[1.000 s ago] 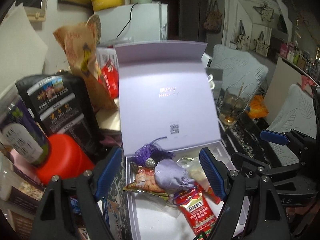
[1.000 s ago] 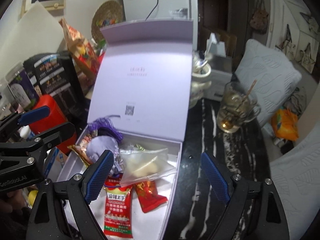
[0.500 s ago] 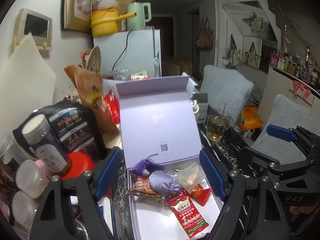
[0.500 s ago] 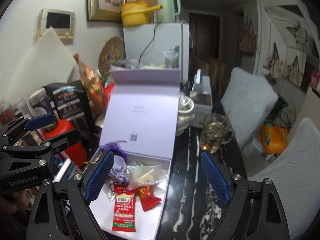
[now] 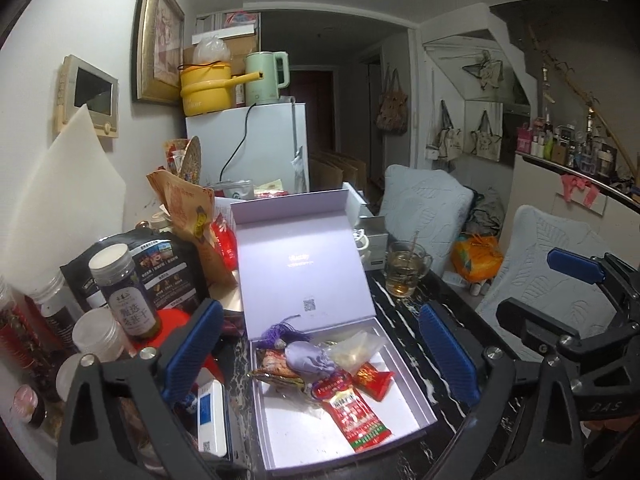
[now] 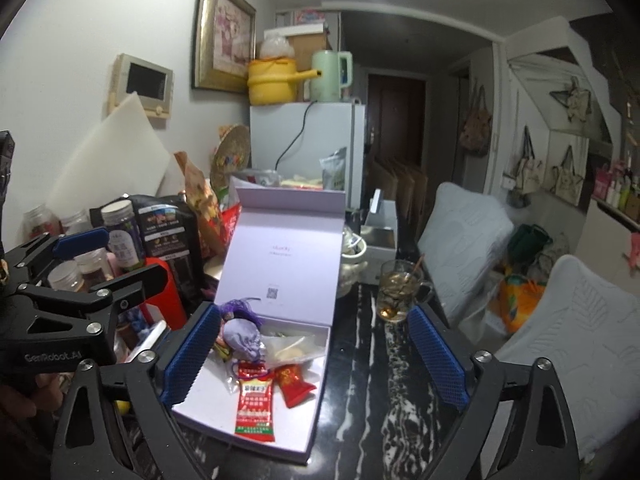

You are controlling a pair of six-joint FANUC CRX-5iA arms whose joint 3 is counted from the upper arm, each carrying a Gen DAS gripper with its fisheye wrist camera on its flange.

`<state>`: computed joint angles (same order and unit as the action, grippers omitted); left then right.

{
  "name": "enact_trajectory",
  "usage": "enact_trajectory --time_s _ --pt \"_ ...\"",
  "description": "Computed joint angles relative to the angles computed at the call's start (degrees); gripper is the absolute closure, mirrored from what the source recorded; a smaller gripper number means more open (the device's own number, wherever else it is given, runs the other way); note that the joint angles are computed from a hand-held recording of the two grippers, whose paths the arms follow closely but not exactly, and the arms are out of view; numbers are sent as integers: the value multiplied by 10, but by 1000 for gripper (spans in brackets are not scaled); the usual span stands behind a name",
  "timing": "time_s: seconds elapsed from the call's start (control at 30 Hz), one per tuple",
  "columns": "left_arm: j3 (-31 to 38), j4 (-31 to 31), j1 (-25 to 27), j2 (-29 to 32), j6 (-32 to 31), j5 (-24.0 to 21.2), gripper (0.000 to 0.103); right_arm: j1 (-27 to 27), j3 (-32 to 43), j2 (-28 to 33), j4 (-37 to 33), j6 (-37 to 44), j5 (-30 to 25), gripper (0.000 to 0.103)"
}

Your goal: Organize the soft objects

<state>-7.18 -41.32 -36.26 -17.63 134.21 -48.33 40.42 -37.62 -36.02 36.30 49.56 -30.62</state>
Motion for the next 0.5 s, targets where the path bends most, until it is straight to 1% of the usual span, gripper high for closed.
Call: enact_trajectory --time_s 0.1,0.17,0.4,0.5 --pt "-11 -10 -18 -15 14 -7 3 15 -27 -35 38 -39 -7 4" --pt "-19 -14 -29 -24 23 -9 3 25 -37 -52 49 -50 -16 3" --pt "-45 -36 -74 -51 56 -24 3 80 -85 -121 121 -126 -73 2" --pt "-52 -45 -94 -55 67 -37 3 107 -102 -145 135 -150 -103 2"
